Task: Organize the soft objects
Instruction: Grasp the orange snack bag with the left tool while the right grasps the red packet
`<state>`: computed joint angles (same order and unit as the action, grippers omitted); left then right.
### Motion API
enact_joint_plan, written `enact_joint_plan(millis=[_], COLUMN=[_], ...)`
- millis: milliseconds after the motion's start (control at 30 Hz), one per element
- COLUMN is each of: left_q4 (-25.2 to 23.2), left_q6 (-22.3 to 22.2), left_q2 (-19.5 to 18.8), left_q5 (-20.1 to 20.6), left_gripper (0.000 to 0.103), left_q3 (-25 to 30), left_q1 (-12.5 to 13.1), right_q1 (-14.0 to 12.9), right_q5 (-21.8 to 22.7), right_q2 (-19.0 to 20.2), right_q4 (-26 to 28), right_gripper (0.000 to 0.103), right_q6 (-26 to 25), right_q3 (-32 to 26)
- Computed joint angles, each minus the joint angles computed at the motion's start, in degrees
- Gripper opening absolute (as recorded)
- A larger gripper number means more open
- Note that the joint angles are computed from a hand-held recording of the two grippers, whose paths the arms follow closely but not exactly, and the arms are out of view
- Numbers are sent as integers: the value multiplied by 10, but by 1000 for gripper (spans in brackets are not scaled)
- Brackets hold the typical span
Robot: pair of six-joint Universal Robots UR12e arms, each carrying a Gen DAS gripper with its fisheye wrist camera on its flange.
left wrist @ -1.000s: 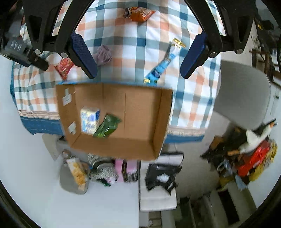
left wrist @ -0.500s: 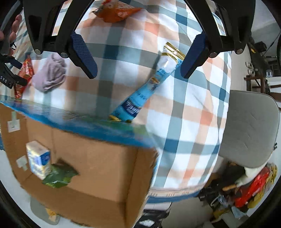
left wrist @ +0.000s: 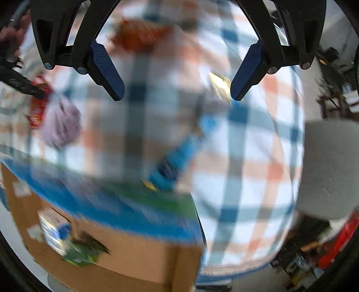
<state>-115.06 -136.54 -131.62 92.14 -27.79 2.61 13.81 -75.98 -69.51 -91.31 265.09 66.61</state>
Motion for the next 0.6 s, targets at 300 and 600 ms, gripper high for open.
enact_joint_plan(millis=[300, 600], left_q4=[-148, -66], left_q6=[-93, -99], left_q2=[43, 68], left_q5=[-7, -48], left_gripper=[97, 63], left_q3=[-82, -152], left_q1=[44, 35], right_q1=[51, 66], right_q5=[25, 15], right_q2=[35, 33], right_q4=[29, -10], right_gripper=[50, 51], right_q6=[-52, -45], right_q3=[-59, -40])
